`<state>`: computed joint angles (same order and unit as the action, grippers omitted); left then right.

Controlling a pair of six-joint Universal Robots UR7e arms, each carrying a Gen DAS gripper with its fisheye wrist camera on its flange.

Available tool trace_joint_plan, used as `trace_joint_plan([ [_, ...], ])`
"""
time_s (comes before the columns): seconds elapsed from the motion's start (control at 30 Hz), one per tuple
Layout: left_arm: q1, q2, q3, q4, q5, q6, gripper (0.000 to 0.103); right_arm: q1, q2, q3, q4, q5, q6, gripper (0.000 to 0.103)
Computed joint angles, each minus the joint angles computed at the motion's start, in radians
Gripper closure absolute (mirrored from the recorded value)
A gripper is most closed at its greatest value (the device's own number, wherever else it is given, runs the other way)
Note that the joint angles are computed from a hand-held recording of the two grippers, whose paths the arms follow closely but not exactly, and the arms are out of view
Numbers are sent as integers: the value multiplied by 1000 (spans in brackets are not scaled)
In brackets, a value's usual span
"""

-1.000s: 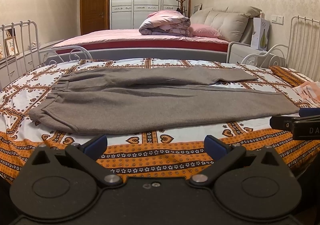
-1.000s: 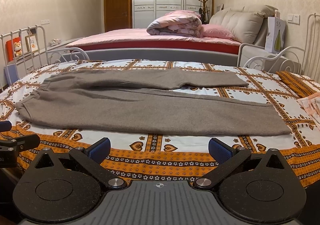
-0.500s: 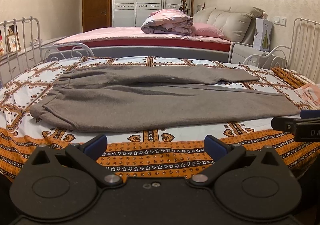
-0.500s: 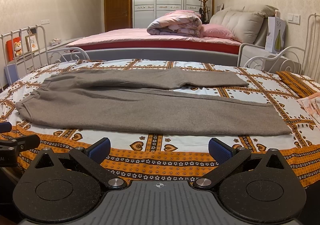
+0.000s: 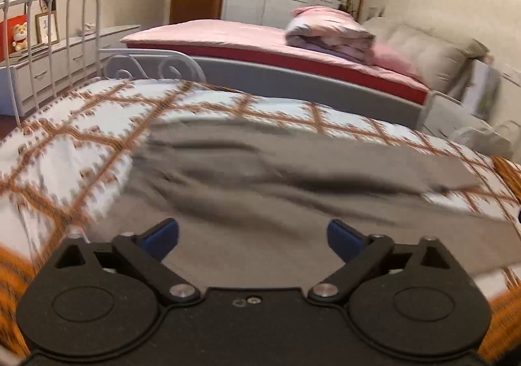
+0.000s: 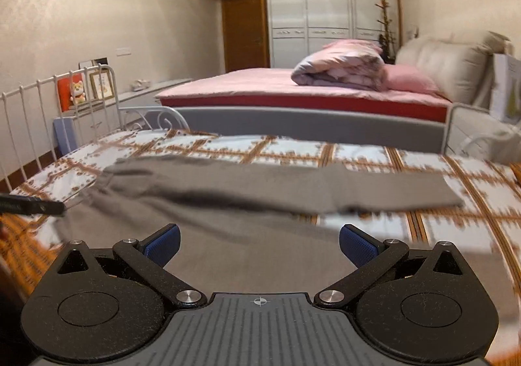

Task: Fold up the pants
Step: 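Grasp the waistband corners of the grey sweatpants with both grippers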

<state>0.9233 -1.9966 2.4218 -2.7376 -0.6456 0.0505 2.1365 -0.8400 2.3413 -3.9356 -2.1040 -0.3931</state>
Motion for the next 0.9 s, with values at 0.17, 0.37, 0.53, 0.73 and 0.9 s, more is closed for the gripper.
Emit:
trace_joint_plan([
  [0.17, 266, 324, -284, -215, -93, 353, 53, -128, 36, -213, 201, 105, -172, 9],
  [0.37, 483, 603, -624, -175, -200, 445, 53, -243, 191, -592, 527, 195, -244, 32],
  [0.53, 561, 732, -809, -62, -295, 471, 53, -281, 377, -932, 767, 212, -359, 46],
  [0.73, 604, 802, -938, 63, -343, 460, 49, -297, 546, -1252, 1038, 219, -448, 48],
  [0.9, 637, 824, -1014, 147, -411, 445, 34, -316, 571, -1338, 1176, 169, -512, 48],
])
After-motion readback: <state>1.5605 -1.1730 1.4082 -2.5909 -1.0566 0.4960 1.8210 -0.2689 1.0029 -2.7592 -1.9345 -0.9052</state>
